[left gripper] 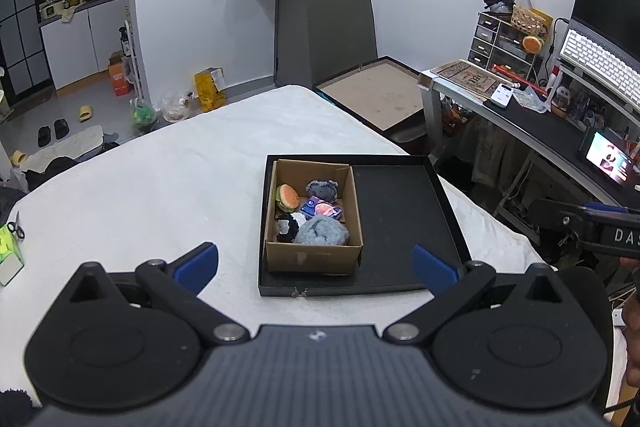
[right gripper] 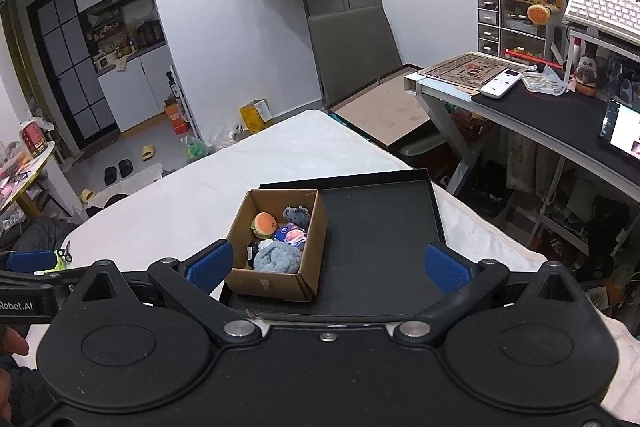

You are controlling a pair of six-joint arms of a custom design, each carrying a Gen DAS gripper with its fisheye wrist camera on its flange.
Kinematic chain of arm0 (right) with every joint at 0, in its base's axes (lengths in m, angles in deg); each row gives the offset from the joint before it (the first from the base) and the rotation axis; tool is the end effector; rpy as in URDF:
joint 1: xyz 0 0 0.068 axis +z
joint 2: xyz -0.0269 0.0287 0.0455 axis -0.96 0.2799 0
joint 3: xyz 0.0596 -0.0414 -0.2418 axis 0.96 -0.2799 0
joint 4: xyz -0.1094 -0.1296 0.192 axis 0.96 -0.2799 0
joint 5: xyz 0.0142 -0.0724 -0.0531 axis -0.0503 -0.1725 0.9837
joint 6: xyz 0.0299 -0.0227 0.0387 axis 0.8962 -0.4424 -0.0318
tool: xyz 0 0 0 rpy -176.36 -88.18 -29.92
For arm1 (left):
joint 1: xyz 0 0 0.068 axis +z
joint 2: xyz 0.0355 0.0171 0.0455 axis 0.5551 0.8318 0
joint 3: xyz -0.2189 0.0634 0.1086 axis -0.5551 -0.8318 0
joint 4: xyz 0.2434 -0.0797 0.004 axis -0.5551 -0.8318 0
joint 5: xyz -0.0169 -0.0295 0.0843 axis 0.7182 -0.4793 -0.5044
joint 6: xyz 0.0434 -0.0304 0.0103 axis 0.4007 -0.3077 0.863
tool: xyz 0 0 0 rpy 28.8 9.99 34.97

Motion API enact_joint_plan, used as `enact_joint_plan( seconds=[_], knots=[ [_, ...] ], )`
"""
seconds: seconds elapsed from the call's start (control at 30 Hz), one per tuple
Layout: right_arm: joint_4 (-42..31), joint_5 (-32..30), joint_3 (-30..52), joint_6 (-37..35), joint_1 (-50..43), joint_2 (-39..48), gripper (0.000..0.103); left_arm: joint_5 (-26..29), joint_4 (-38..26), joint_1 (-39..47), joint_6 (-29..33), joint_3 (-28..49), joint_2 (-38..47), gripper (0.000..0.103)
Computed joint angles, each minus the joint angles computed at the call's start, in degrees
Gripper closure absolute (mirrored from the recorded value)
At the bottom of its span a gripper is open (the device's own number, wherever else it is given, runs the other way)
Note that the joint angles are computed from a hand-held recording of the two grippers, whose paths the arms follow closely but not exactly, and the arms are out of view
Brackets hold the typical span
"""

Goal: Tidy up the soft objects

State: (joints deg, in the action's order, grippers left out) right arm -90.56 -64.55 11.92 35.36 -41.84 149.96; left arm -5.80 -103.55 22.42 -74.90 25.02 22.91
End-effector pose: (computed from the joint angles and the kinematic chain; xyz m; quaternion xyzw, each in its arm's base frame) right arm 0.2153 0.1228 0.2282 0.0064 0.8936 0.1021 0.4370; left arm 0.1871 -0.0349 0.2383 0.0103 0.9121 -0.0390 0.4080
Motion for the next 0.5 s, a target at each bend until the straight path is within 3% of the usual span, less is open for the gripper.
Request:
enact_joint_plan(
  seconds=[0.5],
  knots=[
    [-0.6, 1.4, -0.3, 0.4, 1.6, 0.2, 0.000, 0.5, -0.1, 0.5, 0.1, -0.5, -0.5, 0.000]
  ],
)
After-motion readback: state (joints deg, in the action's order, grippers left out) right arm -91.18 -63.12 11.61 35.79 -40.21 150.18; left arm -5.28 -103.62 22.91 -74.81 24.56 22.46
